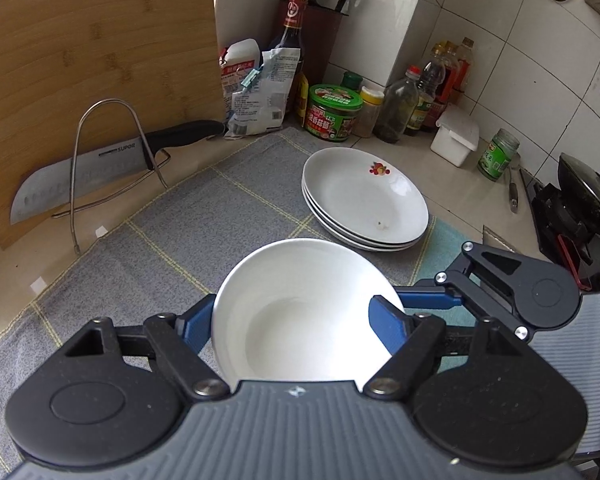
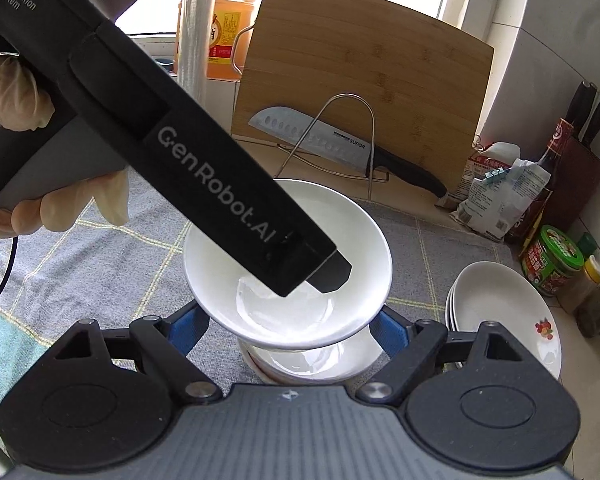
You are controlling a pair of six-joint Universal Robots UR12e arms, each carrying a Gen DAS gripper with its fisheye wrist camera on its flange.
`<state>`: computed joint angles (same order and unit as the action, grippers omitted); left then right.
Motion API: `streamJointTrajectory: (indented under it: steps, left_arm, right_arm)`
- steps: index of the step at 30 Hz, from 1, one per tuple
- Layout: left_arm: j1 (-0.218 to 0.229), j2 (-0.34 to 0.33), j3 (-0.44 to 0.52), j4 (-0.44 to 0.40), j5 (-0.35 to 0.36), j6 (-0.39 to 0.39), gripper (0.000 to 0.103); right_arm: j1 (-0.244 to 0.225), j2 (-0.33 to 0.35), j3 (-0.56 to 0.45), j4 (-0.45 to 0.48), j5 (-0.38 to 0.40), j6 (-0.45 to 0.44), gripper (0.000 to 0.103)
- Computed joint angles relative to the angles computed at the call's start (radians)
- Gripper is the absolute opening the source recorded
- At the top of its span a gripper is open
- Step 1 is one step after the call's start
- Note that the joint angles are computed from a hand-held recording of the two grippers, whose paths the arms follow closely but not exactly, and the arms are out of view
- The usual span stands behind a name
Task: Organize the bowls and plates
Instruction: 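Lower the white bowl onto the nested bowls and open the left tool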
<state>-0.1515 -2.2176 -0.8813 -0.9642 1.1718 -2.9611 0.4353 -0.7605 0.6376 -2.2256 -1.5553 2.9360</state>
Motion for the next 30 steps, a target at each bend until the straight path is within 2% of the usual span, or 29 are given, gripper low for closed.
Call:
streamJointTrajectory:
  steps: [7,15,25,27,28,30]
  left_arm:
    - [-0.006,-0.043,0.064,-0.051,-0.024,0.002,0.079]
    - [-0.007,-0.052,0.069,-0.071,-0.031,0.005,0.079]
    - [-0.004,-0.055,0.061,-0.059,-0.041,-0.008,0.081]
    - [-0.003,-0.053,0.051,-0.039,-0.033,-0.022,0.083]
    - [-0.001,-0.047,0.039,-0.021,-0.035,-0.027,0.083]
    - [0.004,-0.04,0.026,0.004,-0.043,-0.037,0.084]
  right_arm:
    - [-0.016,0.023,-0.048,0.081,0.017,0.053,0.09]
    - [-0.023,0.04,-0.074,0.131,0.034,0.079,0.09]
    - [-0.026,0.044,-0.079,0.132,0.051,0.088,0.092]
    - [-0.027,0.043,-0.076,0.131,0.059,0.095,0.095]
    - [-0.028,0.039,-0.066,0.115,0.063,0.098,0.101]
    - [-0.027,0.024,-0.036,0.07,0.065,0.099,0.103]
